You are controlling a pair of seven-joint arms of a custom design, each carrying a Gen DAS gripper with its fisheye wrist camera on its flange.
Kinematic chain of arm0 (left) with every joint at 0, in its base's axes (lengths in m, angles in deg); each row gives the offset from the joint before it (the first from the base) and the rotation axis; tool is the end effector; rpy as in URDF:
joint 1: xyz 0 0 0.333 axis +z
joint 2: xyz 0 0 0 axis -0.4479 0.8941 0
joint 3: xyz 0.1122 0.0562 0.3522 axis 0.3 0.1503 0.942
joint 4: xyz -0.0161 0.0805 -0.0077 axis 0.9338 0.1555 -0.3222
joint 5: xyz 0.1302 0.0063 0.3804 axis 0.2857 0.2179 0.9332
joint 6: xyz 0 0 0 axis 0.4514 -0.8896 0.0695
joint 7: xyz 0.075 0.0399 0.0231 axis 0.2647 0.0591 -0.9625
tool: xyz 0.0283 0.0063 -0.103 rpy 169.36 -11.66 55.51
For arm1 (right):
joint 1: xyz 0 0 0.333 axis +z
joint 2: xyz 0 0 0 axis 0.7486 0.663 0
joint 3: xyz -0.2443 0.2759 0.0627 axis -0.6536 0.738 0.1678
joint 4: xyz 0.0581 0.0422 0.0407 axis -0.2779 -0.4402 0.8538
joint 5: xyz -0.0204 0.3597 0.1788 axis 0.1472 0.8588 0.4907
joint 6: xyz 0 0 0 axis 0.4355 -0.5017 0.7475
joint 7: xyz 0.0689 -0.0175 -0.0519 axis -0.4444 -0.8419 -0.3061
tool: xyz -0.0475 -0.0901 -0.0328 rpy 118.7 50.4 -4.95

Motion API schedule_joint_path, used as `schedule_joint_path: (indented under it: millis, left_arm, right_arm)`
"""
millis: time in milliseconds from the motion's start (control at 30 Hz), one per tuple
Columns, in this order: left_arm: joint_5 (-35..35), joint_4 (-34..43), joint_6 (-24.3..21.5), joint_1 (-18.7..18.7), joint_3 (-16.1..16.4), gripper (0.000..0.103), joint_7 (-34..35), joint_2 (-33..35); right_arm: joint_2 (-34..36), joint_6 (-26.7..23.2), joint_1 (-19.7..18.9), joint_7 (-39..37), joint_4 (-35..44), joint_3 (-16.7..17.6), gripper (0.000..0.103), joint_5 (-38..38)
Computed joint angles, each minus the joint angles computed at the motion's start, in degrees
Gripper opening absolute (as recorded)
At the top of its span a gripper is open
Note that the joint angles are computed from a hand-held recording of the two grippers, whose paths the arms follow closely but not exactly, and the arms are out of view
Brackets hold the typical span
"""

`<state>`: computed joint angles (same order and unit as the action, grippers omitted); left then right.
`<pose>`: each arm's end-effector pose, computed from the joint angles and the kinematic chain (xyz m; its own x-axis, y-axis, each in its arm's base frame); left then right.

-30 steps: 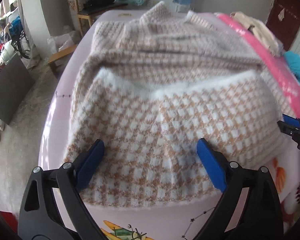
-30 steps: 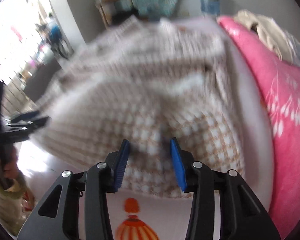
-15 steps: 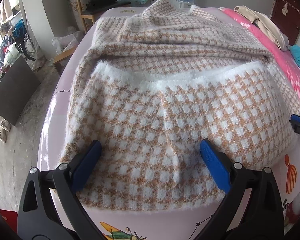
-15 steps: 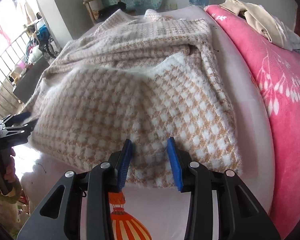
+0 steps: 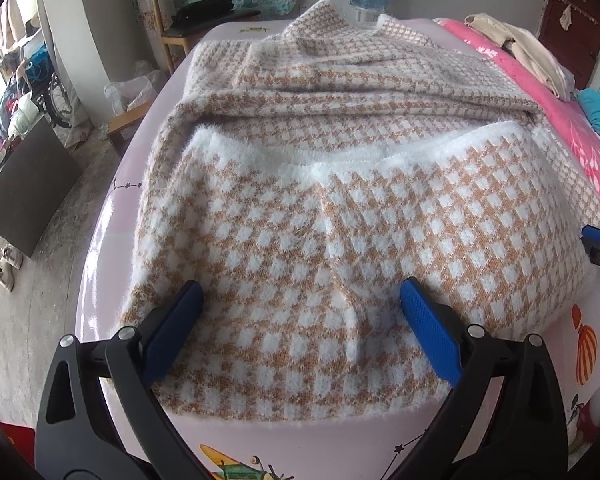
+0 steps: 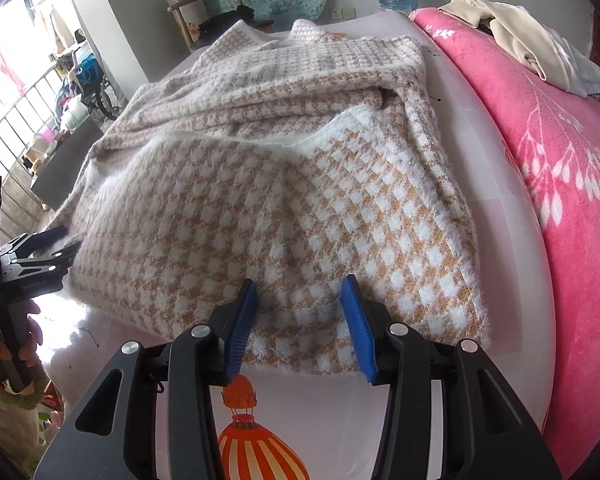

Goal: Fold large clothes

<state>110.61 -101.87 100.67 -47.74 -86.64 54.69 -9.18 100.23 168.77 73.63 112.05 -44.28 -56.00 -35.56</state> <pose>0.5541 -0.3548 0.5199 0.1264 -0.9919 -0.0113 -0.8297 -0.0995 -0.5493 0.6393 0.3456 0.5169 0.3443 -0.9197 -0.1888 -0.8317 -0.2055 -0.5157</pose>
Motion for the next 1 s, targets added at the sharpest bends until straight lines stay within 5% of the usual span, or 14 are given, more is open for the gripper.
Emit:
schedule_joint_path:
  millis: [700, 1000]
  left_arm:
    - [4.23, -1.50, 1.65, -0.33, 0.11, 0.095, -3.36, -0.78]
    - [10.20, -9.87, 10.02, 1.01, -0.46, 0.095, -12.85, -8.89]
  right_arm:
    - [0.11, 0.13, 0.37, 0.45, 0.08, -0.21, 0.048, -0.89]
    - [0.11, -0.18, 0.29, 0.27, 0.23, -0.14, 0.048, -0.85]
